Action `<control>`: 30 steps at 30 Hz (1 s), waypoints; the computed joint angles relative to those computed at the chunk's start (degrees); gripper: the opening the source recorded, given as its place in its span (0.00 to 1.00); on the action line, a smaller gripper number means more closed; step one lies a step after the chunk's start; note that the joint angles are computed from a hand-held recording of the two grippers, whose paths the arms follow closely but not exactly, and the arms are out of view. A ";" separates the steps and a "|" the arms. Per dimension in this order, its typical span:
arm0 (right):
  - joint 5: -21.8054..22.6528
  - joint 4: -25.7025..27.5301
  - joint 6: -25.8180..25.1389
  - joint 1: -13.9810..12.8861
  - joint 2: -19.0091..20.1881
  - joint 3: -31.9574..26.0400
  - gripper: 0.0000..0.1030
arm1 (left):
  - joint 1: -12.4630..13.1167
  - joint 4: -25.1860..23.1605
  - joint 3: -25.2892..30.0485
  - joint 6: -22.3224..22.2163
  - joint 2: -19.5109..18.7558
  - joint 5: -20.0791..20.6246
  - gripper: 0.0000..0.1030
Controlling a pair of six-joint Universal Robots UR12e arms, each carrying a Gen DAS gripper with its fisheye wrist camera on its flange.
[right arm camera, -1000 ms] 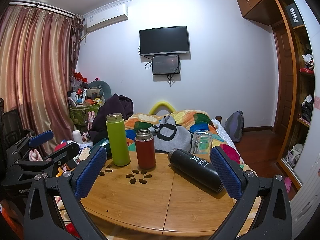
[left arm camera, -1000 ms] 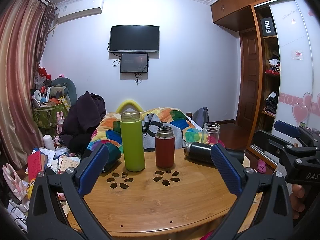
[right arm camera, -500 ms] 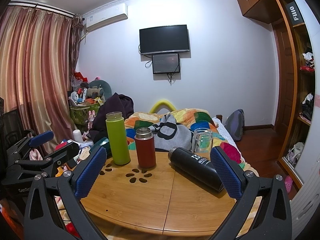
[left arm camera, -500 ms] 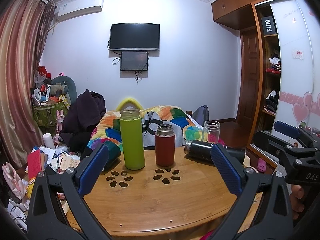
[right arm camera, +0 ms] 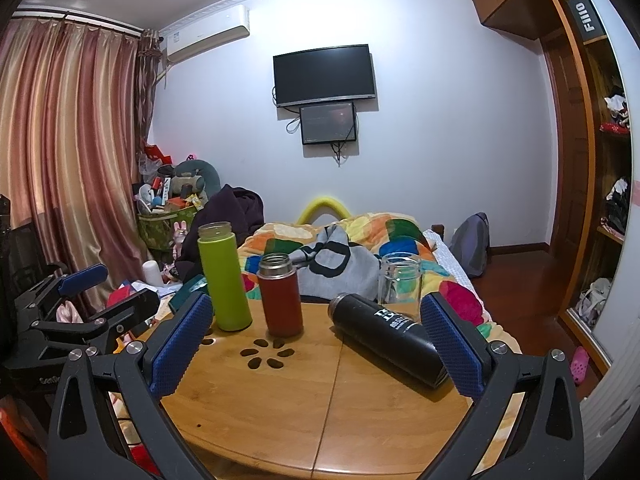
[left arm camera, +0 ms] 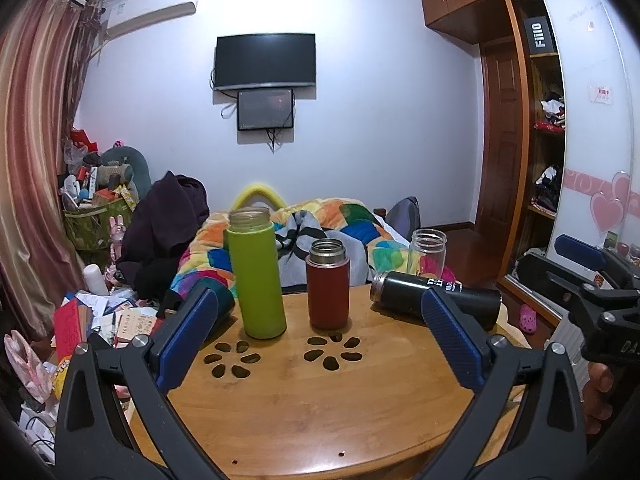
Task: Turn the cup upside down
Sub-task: 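Move the left gripper to the red bottle and close around it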
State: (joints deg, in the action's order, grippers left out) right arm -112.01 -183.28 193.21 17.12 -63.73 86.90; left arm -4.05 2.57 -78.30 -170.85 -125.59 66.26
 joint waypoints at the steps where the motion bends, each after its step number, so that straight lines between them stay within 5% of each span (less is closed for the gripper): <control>1: 0.18 0.19 0.39 -0.26 -0.04 0.09 1.00 | -0.15 -1.04 0.84 0.09 -0.51 -0.09 1.00; 11: 1.05 3.77 4.59 -3.08 -0.06 1.60 1.00 | -2.61 -20.99 15.32 2.01 -8.62 -1.90 1.00; 19: 3.34 5.72 6.90 -4.80 -0.07 2.48 1.00 | -5.66 -32.34 28.82 2.49 -16.54 8.81 0.84; 30: 4.89 7.41 5.94 -5.18 0.77 2.04 1.00 | -6.11 -34.15 35.12 -0.56 -20.46 12.01 0.59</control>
